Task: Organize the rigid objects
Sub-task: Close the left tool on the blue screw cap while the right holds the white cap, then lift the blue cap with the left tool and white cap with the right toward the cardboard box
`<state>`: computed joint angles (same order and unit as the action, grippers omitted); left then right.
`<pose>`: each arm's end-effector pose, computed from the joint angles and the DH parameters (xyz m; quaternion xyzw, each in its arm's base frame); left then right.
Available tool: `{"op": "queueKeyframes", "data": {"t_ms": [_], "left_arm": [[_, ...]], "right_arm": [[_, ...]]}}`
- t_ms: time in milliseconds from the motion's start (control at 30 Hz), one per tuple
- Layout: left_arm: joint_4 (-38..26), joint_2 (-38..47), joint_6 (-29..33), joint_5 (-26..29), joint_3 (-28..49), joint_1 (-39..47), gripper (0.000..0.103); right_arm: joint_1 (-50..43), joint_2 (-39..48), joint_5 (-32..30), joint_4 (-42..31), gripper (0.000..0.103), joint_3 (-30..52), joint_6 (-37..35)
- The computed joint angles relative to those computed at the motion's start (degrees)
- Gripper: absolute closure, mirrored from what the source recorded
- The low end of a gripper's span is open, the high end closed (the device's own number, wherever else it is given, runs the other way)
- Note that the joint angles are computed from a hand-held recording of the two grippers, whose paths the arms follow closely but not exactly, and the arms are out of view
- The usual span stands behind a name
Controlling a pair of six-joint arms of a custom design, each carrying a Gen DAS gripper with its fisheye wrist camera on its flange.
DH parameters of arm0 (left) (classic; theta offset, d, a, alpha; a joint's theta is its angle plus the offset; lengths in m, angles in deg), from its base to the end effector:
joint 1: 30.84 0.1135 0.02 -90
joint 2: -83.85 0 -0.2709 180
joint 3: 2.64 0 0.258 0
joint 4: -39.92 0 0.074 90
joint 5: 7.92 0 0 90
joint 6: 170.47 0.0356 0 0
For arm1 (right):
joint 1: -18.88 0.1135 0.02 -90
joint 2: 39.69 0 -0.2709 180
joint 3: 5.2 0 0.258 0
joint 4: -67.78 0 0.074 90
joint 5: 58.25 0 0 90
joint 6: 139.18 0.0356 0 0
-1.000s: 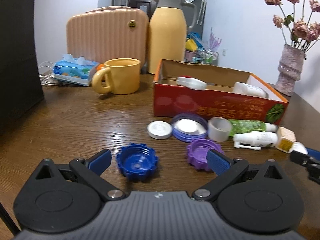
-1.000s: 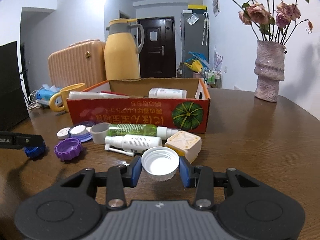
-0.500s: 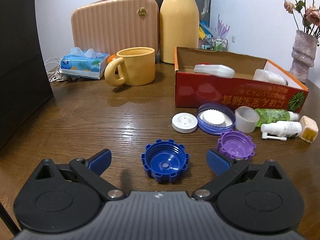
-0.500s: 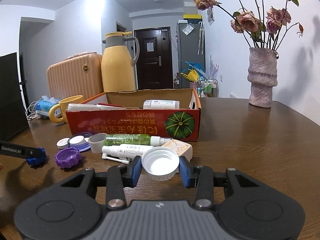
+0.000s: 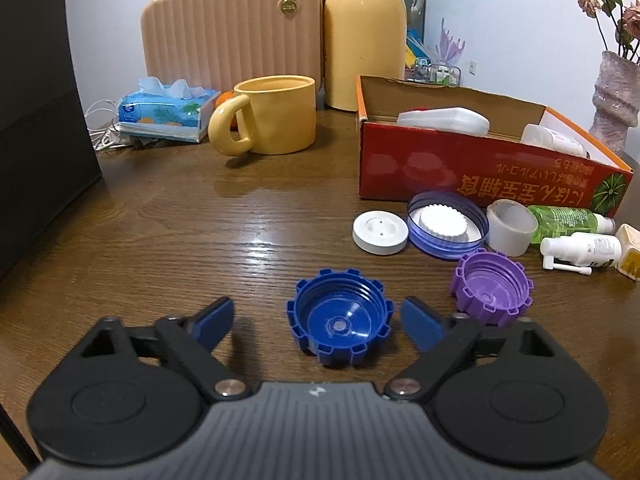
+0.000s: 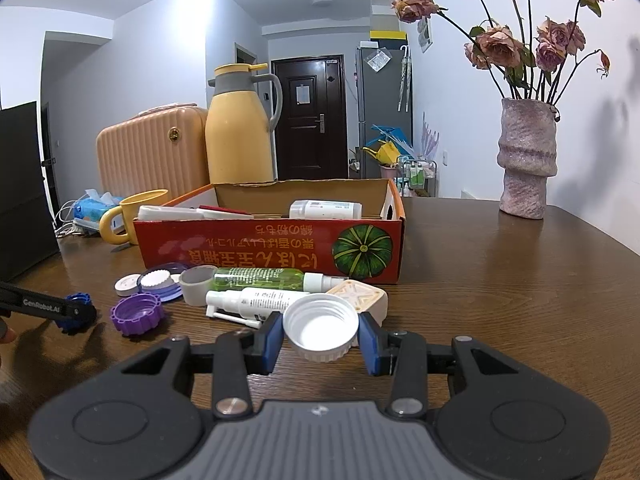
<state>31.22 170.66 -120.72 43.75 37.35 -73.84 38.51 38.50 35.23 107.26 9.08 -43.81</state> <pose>0.1900 -0.1470 0.1118 -0.0756 0.9042 0.0484 0.4175 0.1681 0.0577 0.1017 -0.0880 0.8359 0.0922 0.5339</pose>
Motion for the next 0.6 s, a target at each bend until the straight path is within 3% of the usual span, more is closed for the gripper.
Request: {"op": "queueKeyframes", "data": {"t_ms": [233, 600], "left_arm": [[4.51, 0.47, 4.09, 1.96, -1.15, -0.35, 0.048], [5.87, -1.61, 3.11, 0.58, -2.91, -1.86, 0.048]], "right_arm": [[0.16, -0.02, 0.15, 0.1, 0.064, -0.09, 0.01], [0.38, -0.44, 0.22, -0.69, 0.064, 0.11, 0.06]]}}
